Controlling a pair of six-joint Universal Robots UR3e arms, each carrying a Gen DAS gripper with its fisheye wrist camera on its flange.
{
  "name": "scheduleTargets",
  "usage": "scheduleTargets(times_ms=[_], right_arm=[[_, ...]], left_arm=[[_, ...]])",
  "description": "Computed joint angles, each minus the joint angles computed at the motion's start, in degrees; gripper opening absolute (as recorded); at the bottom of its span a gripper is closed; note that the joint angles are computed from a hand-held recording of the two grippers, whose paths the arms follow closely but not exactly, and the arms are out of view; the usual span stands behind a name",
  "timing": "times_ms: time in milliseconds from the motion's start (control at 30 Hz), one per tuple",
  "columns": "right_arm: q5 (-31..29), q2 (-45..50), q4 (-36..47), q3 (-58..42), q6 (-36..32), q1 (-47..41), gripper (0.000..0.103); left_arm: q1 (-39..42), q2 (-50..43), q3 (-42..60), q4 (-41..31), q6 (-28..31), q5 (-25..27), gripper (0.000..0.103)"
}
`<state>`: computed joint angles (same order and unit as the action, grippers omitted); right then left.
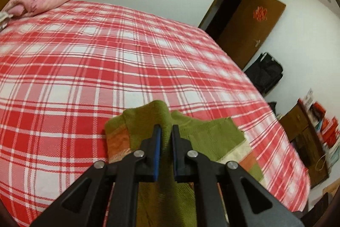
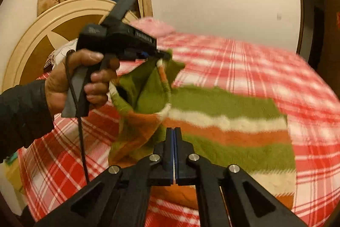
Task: Fold small clothes
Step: 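Lift the edge with both grippers and fold it over the sweater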
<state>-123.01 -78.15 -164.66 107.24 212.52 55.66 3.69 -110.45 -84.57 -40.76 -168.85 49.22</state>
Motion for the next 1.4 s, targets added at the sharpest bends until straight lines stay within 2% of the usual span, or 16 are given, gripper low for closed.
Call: scheduleTargets(times_ms=[100,167,200,233,267,300,433,467,500,533,600,833,1067,1267,1400], right_arm=[[7.22,-1.33,-6.70,4.53,0.16,-1.73,0.001],[10.77,-0.31,-7.99,4.75,0.06,-2.63,0.009],[12.30,0.43,-8.12,4.46,0.58,-3.26,0.036],[14.78,0.83,-9.80,5.16,1.75,-4.54,0.074],[16.04,1.16,-11.92,6.03,3.16,-5.46,0.081],[17.15,1.89,-14.02,6.60,4.06,-6.23,0.081],[21.77,5.46,-16.88,3.86,4.17,-9.04,0.081],[21.28,6.14,-15.98,2.61,4.43,-9.30,0.079],[19.67,6.89,-13.87,0.80,4.60,-9.28,0.053],[18.69,7.55,-12.56,-0.65,4.84,-9.17,0.018],[19.47,6.50,-14.62,1.29,5.91,-9.84,0.008],[9.51,-2.41,-13.99,8.13,6.80,-4.65,0.006],[2.68,-9.99,-13.95,14.81,11.33,-2.21,0.006],[0.99,-18.34,-14.44,24.77,15.47,-3.43,0.006],[3.03,-25.87,-14.96,33.55,18.64,-6.21,0.006]], left_arm=[[0.91,-0.44,0.66,-1.16,-0.45,-0.86,0.009],[1.29,-0.19,0.35,-1.26,-0.50,-1.38,0.009],[1.38,-0.03,0.18,-1.31,-0.39,-1.44,0.009],[1.36,0.08,0.01,-1.23,-0.39,-1.38,0.009],[1.46,0.09,0.11,-1.61,-0.18,-1.57,0.009],[1.44,0.18,0.15,-1.84,0.04,-1.60,0.009],[0.49,-0.02,1.17,-3.32,1.08,-1.15,0.009],[0.38,0.03,1.24,-3.48,1.25,-1.17,0.009],[0.26,0.08,1.41,-3.68,1.33,-1.04,0.009],[0.27,0.12,1.54,-3.90,1.40,-1.12,0.009],[0.23,-0.06,2.01,-3.95,0.98,-1.35,0.009],[-2.08,-1.09,5.63,-3.77,-2.63,-4.67,0.009],[-12.95,-7.52,16.06,-1.84,-8.42,-1.72,0.009],[-20.26,-16.68,28.39,-4.81,-10.88,1.12,0.009],[-24.43,-22.32,35.27,-7.84,-11.40,3.82,0.009]])
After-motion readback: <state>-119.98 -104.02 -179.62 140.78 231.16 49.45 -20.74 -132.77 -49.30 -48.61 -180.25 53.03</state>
